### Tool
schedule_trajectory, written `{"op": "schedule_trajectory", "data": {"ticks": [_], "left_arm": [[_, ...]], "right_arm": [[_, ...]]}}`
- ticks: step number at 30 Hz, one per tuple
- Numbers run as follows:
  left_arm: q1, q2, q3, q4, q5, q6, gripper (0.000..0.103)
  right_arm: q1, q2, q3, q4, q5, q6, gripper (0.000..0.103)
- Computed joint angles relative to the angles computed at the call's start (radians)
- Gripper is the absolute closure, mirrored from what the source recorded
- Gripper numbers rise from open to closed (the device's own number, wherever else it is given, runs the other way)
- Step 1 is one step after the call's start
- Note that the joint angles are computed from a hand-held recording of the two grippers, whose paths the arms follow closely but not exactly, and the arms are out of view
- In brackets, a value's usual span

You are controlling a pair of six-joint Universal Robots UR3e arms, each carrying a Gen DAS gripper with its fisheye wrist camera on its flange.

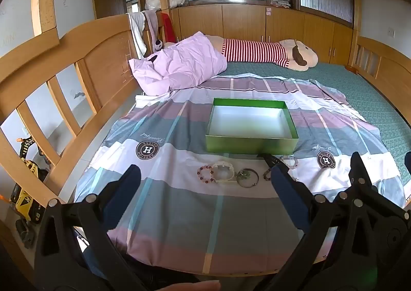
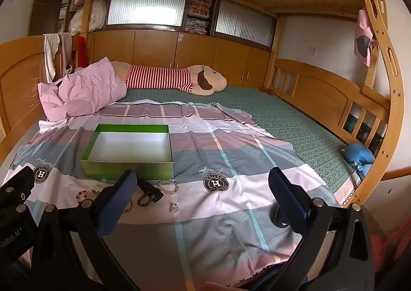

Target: Organize jewelry

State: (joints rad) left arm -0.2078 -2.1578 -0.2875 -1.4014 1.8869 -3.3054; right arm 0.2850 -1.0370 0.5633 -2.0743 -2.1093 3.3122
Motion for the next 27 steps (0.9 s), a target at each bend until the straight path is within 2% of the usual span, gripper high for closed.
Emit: {"op": "schedule_trajectory", "data": {"ticks": [8, 14, 16, 18, 21, 24, 27], "left_arm": [[0.003, -0.005, 0.018, -0.018, -0.01, 0.003, 0.004], [0.007, 0.054, -0.107, 0.049, -0.017, 0.006, 0.004], [0.004, 0.03, -0.06, 0.023, -0.012, 0.005, 0.004], [-0.002, 0.03, -0.065, 0.021, -0.002, -0.001, 0.004], [-0.001, -0.016, 0.032, -0.033, -0.002, -0.001, 0.004], [-0.001, -0.015, 0.03, -0.036, 0.001, -0.004, 0.004], [0.003, 0.023, -0.045, 0.002, 0.001, -0.005, 0.004]], "right_arm": [[0.004, 0.002, -0.012, 0.016, 0.0, 0.006, 0.002], [-0.007, 0.005, -0.032, 0.028, 0.009, -0.003, 0.002], [-0.001, 0.017, -0.053, 0.042, 0.008, 0.004, 0.002], [0.004, -0.016, 0.023, 0.003, 0.009, 0.008, 0.002], [0.005, 0.002, 0.004, 0.007, 0.011, 0.004, 0.002], [0.005, 0.006, -0.002, 0.013, 0.017, 0.004, 0.002], [0.006, 0.013, -0.014, 0.021, 0.023, 0.004, 0.002]]}}
